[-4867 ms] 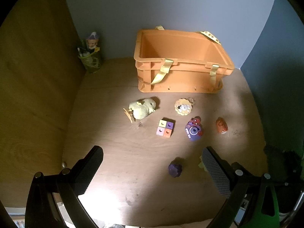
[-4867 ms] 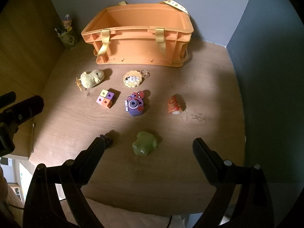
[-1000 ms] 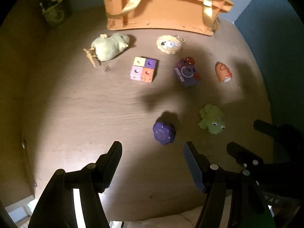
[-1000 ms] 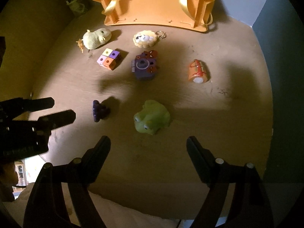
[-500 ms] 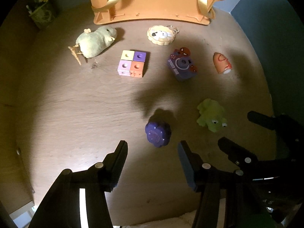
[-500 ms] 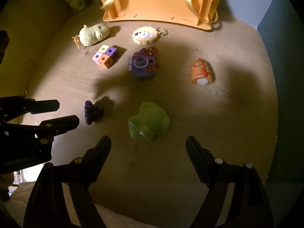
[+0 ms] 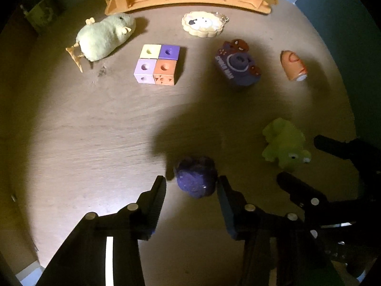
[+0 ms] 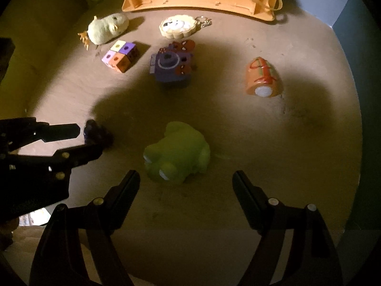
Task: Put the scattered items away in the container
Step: 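Close the left gripper on the purple flower toy while the right gripper grasps the green frog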
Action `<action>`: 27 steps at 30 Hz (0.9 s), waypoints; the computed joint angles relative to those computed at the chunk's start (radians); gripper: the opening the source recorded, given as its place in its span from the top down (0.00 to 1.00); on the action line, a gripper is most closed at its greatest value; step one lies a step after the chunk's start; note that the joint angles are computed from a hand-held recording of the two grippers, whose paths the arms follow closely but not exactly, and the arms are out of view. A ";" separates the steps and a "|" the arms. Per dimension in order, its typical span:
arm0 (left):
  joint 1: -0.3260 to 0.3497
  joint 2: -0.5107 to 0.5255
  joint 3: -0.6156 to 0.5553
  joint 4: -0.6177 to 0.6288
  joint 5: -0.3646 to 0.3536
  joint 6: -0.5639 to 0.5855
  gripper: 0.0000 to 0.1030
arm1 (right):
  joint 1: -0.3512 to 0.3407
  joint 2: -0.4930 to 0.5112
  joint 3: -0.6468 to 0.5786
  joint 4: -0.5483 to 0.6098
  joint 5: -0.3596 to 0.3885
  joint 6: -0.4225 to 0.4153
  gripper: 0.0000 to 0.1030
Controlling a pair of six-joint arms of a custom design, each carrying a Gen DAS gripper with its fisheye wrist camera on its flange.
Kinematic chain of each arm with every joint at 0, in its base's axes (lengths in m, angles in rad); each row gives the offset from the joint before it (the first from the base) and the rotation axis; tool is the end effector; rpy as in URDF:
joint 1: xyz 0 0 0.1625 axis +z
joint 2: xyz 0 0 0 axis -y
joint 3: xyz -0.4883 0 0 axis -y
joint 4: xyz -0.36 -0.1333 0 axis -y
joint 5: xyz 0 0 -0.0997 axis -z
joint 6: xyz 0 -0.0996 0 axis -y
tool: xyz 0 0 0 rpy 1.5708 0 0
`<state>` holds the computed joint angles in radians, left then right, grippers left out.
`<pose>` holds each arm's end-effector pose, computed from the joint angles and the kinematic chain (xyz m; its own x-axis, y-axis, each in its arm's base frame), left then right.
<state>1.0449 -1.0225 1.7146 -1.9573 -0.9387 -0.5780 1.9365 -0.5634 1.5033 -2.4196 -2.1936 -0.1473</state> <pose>-0.1363 -0.6176 0.2429 -0.7712 0.0173 -0.6363 0.0685 0.9961 -0.0559 0.3267 -0.6428 0.0429 -0.6793 -0.4728 0.5613 -0.4608 0.8700 0.1752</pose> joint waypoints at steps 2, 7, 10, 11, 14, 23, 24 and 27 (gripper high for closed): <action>-0.003 0.003 0.003 -0.005 0.015 0.003 0.61 | 0.002 0.005 0.004 -0.020 -0.006 -0.019 0.25; -0.010 0.007 0.015 -0.027 0.050 0.012 0.61 | 0.003 0.020 0.001 -0.048 -0.015 -0.051 0.26; -0.012 0.007 0.024 -0.039 0.057 0.020 0.65 | 0.003 0.030 -0.005 -0.053 -0.019 -0.061 0.27; -0.013 0.007 0.029 -0.045 0.061 0.025 0.65 | 0.002 0.032 -0.007 -0.055 -0.020 -0.064 0.29; -0.017 0.005 0.041 -0.065 0.073 0.034 0.65 | 0.000 0.039 -0.014 -0.057 -0.022 -0.072 0.31; -0.017 0.001 0.043 -0.060 0.065 0.026 0.65 | -0.002 0.047 -0.023 -0.064 -0.022 -0.087 0.47; -0.019 0.002 0.042 -0.055 0.068 0.026 0.65 | -0.002 0.047 -0.024 -0.061 -0.022 -0.086 0.47; -0.014 0.000 0.044 -0.069 0.041 0.035 0.65 | -0.001 0.045 -0.026 -0.049 -0.021 -0.076 0.48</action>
<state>1.0306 -1.0227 1.7589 -2.0268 -0.8978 -0.5434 1.9351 -0.5187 1.4771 -2.4682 -2.2147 -0.2231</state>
